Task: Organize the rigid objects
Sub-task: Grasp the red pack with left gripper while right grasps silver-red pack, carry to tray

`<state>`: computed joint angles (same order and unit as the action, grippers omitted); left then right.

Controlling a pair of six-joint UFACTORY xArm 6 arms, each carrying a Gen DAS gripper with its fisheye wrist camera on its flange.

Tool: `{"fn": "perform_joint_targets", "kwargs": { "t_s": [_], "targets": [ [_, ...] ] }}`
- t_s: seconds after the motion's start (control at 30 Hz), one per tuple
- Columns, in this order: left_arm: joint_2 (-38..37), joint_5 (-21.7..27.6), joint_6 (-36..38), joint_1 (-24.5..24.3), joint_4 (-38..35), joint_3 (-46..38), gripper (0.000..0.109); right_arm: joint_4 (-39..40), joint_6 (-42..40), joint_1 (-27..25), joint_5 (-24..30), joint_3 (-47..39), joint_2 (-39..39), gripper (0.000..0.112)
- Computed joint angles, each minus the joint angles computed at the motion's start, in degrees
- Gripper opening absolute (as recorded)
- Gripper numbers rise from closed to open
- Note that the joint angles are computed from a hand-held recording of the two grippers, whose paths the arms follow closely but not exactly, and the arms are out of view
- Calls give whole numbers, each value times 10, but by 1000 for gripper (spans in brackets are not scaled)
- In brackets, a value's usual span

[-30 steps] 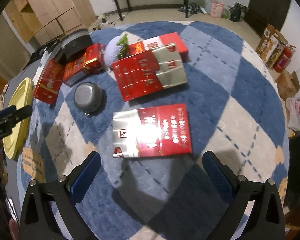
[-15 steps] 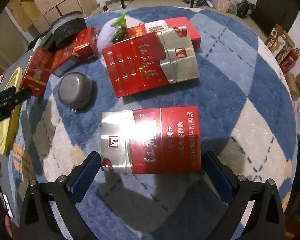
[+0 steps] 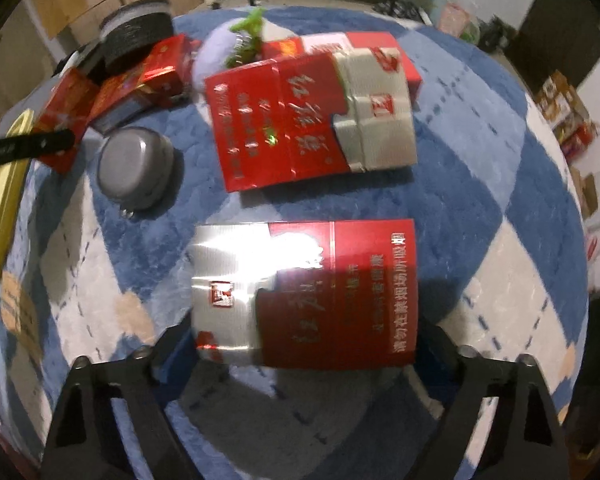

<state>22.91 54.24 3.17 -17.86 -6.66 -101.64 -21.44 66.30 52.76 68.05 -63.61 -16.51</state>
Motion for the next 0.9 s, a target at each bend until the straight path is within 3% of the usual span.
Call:
{"fn": "perform_joint_targets", "kwargs": {
  "t_s": [0.3, 0.47, 0.67, 0.9],
  "targets": [
    [-107, -20, 62, 47, -56, 93, 23, -14, 17, 22, -9, 40, -84, 89],
    [-144, -20, 69, 102, -70, 100, 23, -58, 13, 56, 14, -17, -80, 89],
    [-162, -34, 68, 167, -65, 95, 23, -120, -93, 96, 18, -219, 38, 89],
    [-153, -32, 44, 237, -68, 101, 23, -44, -207, 100, -7, -486, 245, 89]
  ]
}}
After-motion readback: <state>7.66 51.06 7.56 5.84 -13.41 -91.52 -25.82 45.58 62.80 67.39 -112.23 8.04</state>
